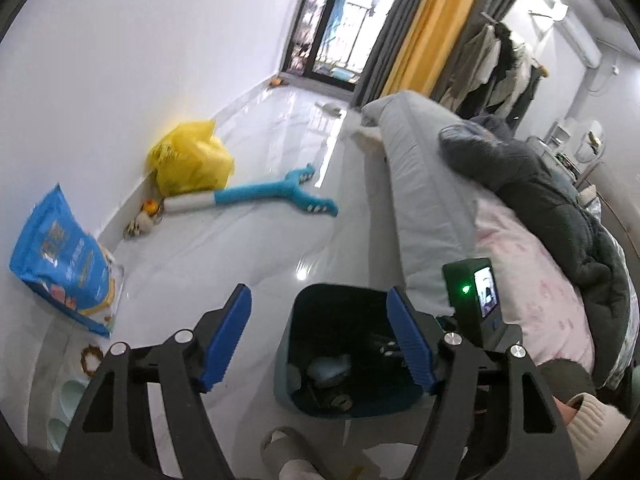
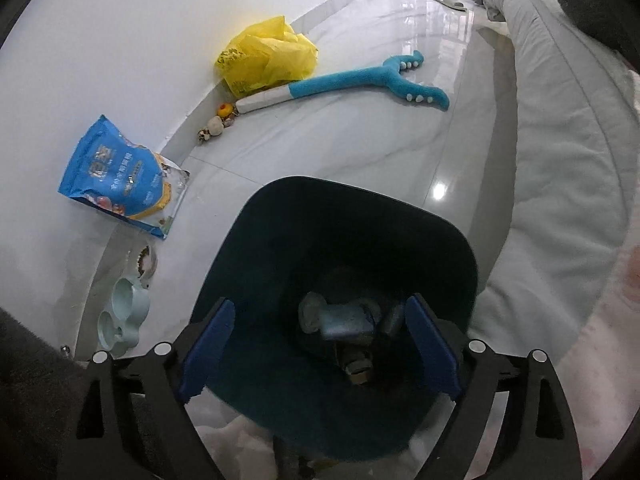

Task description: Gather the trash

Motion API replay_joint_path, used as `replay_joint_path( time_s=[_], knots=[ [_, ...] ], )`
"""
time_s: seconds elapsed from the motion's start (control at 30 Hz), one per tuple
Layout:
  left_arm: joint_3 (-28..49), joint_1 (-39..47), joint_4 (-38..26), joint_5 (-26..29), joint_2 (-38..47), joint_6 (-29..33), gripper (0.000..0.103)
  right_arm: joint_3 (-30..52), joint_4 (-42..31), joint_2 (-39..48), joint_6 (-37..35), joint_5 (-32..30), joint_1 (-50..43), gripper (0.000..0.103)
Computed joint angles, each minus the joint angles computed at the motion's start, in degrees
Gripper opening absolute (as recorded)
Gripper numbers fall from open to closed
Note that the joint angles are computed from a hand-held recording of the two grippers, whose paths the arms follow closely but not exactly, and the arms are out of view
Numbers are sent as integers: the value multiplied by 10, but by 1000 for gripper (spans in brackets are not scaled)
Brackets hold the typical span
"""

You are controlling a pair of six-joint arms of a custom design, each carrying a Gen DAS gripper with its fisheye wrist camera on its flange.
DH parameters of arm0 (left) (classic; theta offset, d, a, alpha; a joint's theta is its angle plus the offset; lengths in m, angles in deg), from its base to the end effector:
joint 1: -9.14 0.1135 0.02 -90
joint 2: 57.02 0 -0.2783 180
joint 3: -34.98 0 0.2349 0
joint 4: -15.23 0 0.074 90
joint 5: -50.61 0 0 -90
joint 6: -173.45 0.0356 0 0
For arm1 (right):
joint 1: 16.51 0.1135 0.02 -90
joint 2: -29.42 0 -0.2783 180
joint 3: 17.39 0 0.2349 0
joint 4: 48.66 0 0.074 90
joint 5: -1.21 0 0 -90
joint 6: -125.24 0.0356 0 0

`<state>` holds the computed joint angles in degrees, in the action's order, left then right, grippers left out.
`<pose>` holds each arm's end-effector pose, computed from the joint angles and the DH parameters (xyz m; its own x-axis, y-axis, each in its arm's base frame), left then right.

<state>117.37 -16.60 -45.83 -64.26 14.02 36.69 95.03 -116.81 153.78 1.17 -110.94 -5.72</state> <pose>0.2124 -0.0858 0.3418 -0.5793 -0.4545 -0.6767 -0.3984 0.8821 -0.2513 0.4153 0.0928 0.1893 -0.6687 -0.6556 -0.3506 -0.7385 0.6403 0.2112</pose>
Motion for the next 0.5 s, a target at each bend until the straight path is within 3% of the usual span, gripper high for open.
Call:
replay_joint_path(
  time_s=[0.17, 0.3, 0.5],
  knots=[
    [100, -75, -62, -79, 52, -8, 79, -1, -21, -63, -42, -51, -47, 89],
    [185, -126, -105, -135, 106, -10, 97, 14, -42, -113, -71, -104, -115, 91],
    [282, -182, -158, -178, 181, -13, 99, 73, -84, -140, -106, -171, -229, 96]
  ],
)
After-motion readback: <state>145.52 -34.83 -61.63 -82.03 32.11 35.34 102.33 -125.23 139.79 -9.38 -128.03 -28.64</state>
